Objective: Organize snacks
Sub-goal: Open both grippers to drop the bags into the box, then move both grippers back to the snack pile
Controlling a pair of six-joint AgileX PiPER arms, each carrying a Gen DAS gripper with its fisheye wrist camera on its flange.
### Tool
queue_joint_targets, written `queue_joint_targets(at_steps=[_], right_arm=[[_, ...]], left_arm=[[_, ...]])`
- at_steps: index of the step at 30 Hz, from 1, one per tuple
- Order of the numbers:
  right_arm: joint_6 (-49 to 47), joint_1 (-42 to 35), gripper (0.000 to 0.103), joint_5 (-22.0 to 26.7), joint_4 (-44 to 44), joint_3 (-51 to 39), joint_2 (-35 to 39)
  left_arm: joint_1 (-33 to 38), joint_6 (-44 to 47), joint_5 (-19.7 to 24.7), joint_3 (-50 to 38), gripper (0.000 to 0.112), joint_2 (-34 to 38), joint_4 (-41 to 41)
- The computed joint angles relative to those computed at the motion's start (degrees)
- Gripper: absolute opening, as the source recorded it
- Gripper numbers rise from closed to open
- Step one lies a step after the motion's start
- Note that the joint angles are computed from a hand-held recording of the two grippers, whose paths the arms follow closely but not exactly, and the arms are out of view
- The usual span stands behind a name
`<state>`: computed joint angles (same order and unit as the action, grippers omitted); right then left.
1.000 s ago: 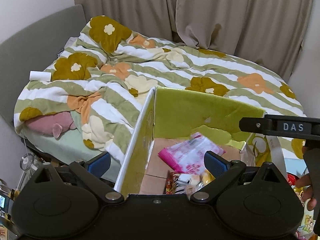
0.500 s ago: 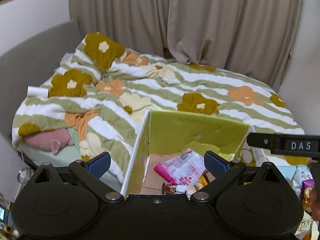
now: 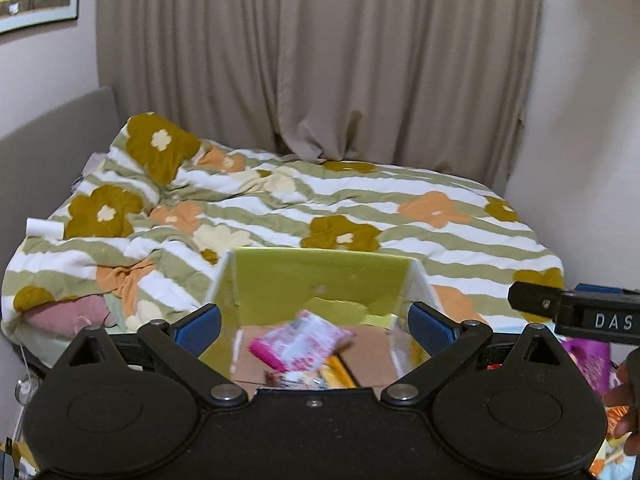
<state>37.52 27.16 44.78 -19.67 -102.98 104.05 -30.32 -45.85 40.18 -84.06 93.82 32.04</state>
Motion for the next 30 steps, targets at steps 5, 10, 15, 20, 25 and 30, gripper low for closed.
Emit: queue_joint_targets(at_steps=[5,10,15,20,25,30], right_arm=[[-2.02,-3.59,0.103,-3.92,1.34,13.85,-10.60],[-9.37,-10.26,0.103,-5.49,5.92,25.39,-20.68],[-26.34,-21.06,0.103,-6.49,19.30,33.87,-28.45],[-46.27,-33.92,0.103,-4.71,33.35,40.09,-33.19],[-64.90,-47.32,0.103,-0.62,45.63,43.88,-34.02],[-74.19,-55.35,0.103,1.54,50.22,45.50,-32.07]], left_arm=[[-8.86,-10.93,4.01,1.32,0.102,0.08,8.24],[-17.15,-18.88,9.65,-1.11,0.102,2.95,11.04],[-24.51,-22.24,14.05,-6.73,0.102,8.05,10.72],[-30.25,-22.99,15.99,-14.01,0.102,15.02,8.50],[-33.22,-19.65,14.64,-21.00,0.102,21.87,4.38],[-33.81,-10.30,16.16,-32.75,0.101,30.97,-2.12]])
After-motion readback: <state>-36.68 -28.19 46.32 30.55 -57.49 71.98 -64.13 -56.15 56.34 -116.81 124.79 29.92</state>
